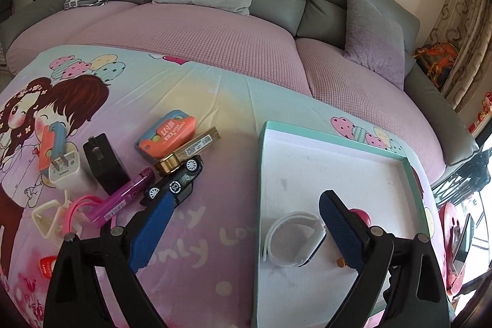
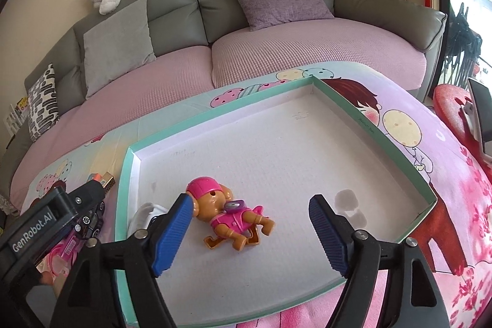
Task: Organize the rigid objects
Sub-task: 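Lower the smartwatch into the tray and open the left gripper while the right releases the puppy, then move the left gripper to the red LION bottle while the right gripper approaches the pink watch band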
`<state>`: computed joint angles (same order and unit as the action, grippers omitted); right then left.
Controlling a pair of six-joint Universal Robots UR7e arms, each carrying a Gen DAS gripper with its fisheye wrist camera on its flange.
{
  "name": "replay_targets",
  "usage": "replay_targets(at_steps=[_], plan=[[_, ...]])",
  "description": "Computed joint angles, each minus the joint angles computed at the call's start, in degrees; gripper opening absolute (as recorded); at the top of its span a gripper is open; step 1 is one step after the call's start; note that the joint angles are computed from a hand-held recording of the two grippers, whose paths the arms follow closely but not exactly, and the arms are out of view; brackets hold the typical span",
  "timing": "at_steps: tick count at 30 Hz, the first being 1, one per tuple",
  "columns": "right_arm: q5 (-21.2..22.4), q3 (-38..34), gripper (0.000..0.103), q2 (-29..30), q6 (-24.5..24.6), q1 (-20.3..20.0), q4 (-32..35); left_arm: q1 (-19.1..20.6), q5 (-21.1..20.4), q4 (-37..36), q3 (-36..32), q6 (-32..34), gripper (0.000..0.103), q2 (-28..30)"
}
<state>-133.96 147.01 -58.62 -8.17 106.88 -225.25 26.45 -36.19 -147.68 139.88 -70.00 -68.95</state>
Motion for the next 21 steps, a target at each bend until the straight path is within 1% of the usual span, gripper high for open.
replay_targets(at_steps=[1,2,4,5,7,9,14,17,21], plan=[[0.01,-0.08,0.089,0.18,-0.06,0.02,0.11,0.01,0.32,1.59,0.00,-1.03,0.096,-0.63],[0.12,-0.17,0.090,0.34,-0.26,-0.05,0.19,-0.05,0.78,3.12,0.05,-2.10,0.096,-1.25],[0.02,-0.38,0.101,0.91,-0.88,0.10,-0.06,-0.28,1.91,6.56,0.18,-4.52,0.096,-2.64],[-0.08,-0.53,0.103,1.28,-1.45,0.16,-0.38,-0.43,2.62,8.06,0.33,-5.61,0.096,-3.34],[-0.83,-0.94,0.103,2.14,-2.45,0.54,-0.79,-0.78,4.19,11.48,0.62,-7.95,0.096,-4.78],[-1.75,-1.34,0.103,2.97,-3.13,0.89,-1.01,-1.02,5.63,16.44,0.62,-11.02,0.103,-6.49],[-2.62,-1.71,0.103,3.66,-2.76,0.98,-0.26,-1.46,8.53,30.93,0.11,-19.98,0.103,-11.62],[-2.74,-1.80,0.103,3.79,-2.45,1.01,0.21,-1.65,9.19,38.81,-0.25,-25.04,0.103,-14.79],[-2.18,-1.84,0.103,3.98,-2.24,1.35,0.23,-1.71,8.72,48.54,-1.00,-30.77,0.103,-18.57]])
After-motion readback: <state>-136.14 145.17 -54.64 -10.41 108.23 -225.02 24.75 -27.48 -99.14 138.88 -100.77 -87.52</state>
